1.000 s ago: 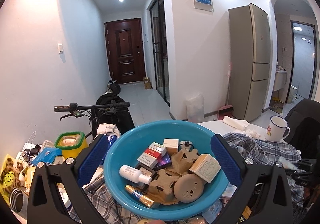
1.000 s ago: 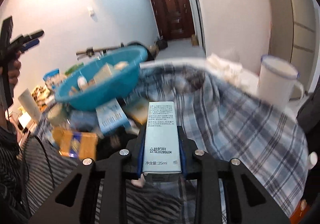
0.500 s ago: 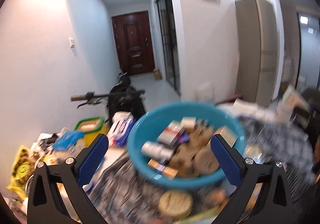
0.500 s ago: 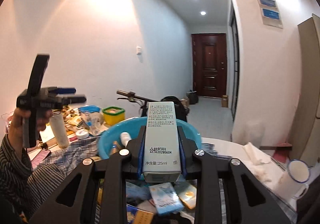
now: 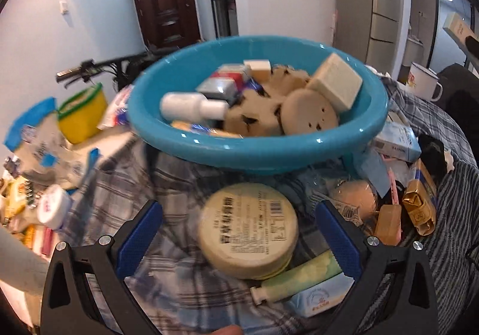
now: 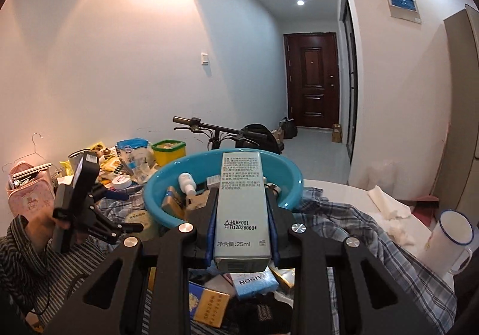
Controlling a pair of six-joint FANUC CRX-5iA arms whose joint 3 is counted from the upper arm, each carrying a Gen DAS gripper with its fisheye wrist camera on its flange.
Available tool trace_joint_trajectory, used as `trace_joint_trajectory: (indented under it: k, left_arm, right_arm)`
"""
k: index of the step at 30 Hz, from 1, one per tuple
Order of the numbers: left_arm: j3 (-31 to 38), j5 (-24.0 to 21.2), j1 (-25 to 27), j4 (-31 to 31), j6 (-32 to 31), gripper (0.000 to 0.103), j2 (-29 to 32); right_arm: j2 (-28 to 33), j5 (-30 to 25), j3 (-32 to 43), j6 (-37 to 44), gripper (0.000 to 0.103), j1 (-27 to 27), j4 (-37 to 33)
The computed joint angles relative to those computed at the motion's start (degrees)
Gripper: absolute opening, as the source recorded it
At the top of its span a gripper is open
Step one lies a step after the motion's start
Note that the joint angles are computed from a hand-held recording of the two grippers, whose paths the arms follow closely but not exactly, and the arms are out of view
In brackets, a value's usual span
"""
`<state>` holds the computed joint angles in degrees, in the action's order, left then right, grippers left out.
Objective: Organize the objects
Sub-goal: 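Grasp the round cream-coloured tin with the left tool, then carry the tin over the basin with the left tool while the right holds the tube box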
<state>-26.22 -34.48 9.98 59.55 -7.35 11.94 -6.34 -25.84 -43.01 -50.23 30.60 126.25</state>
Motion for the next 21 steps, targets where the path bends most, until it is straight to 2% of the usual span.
trace_joint_trajectory:
  k: [5,6,7,8,14,21]
  left_arm:
    - [3.7,0.2,-0.3,-9.7,8.7,0.103,2.7]
    - [4.3,0.7,-0.4,-11.5,10.5,0.098,3.0]
    - [4.9,1.1,-0.5,-13.4,12.6,0.078,3.4]
    - [5.9,0.1,-0.3,-15.3,14.5,0.077,4.1]
    - [3.3,1.7,-0.1,-10.1,10.4,0.077,2.6]
    - [1.3,-1.8,2.9,-8.5,7.2,0.077,-0.8]
  right_arm:
    - [0.1,0.3,-0.4,1.5,0.027,0.3,-2.7]
    - [0.1,0.3,-0.5,2.1,0.027,0.5,-3.3]
    - [0.1,-0.1,-0.5,3.0,0.027,1.0,-4.4]
    - [0.0,-0.2,-0.6,3.5,0.027,1.2,-4.8]
    - [0.0,-2.8,-0.7,10.6,0.027,4.5,-12.3]
    - [-1.2,-4.4,-0.6,16.4,0.027,7.1,-17.9]
